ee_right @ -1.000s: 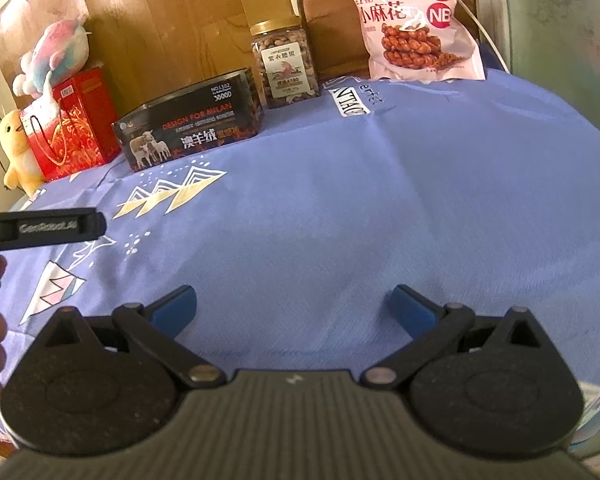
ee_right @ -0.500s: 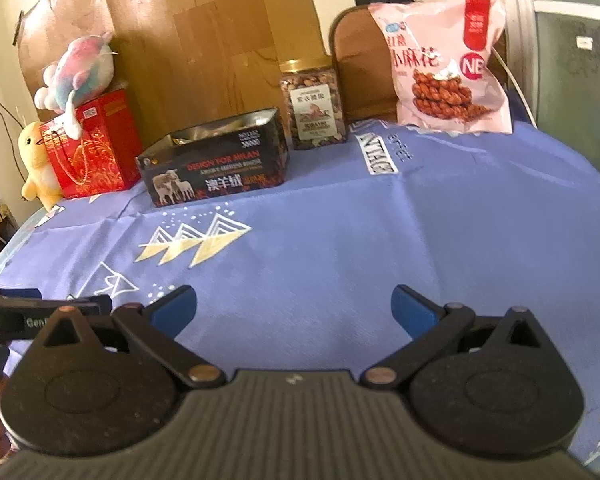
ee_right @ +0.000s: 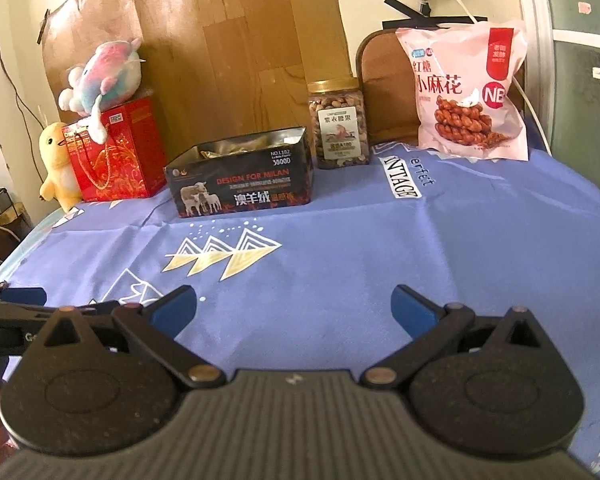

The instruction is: Organize snacks

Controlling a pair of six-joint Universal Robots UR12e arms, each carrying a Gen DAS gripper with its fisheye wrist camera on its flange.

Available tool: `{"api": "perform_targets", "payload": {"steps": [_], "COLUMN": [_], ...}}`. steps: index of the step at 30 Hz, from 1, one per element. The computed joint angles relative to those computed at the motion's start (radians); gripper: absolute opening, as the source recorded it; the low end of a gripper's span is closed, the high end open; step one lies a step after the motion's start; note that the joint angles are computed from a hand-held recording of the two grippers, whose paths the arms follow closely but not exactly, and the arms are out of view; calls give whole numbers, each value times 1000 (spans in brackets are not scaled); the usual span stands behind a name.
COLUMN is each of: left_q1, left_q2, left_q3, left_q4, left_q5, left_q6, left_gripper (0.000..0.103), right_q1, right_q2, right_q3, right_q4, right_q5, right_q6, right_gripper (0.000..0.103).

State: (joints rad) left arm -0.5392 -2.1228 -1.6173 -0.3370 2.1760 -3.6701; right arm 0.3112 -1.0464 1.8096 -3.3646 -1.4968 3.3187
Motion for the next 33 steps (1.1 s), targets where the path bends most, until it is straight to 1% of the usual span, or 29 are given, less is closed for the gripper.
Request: {"api": "perform_targets", "payload": {"steps": [8, 17, 25, 27, 29, 31, 33], "left_q1": [-3, -8, -7, -6, -6, -7, -7], "left_q2": [-5, -22, -33, -33, -33, -32, -33], "left_q3": [15, 40, 55, 52, 41, 38, 31], "left_q4": [0, -4, -11, 5, 52, 67, 103], "left_q5": [-18, -10, -15, -23, -28, -28, -29], "left_q6": [21, 49, 55, 61, 82, 93, 107], "left_gripper": [103, 103, 103, 103, 103, 103, 103], "right_q1": [0, -7, -2, -2, -2, -1, 0], "right_q2": [-5, -2, 4, 6, 7, 7, 8], "right_q3": [17, 25, 29, 28, 28, 26, 25], "right_q4": [-37, -48, -81, -81, -80, -76, -73], "right_q5": [-17, -5, -26, -27, -26, -30, -33], "right_q6": [12, 44, 38, 41, 44, 43, 42], "right_gripper": [103, 103, 103, 103, 103, 103, 103]}}
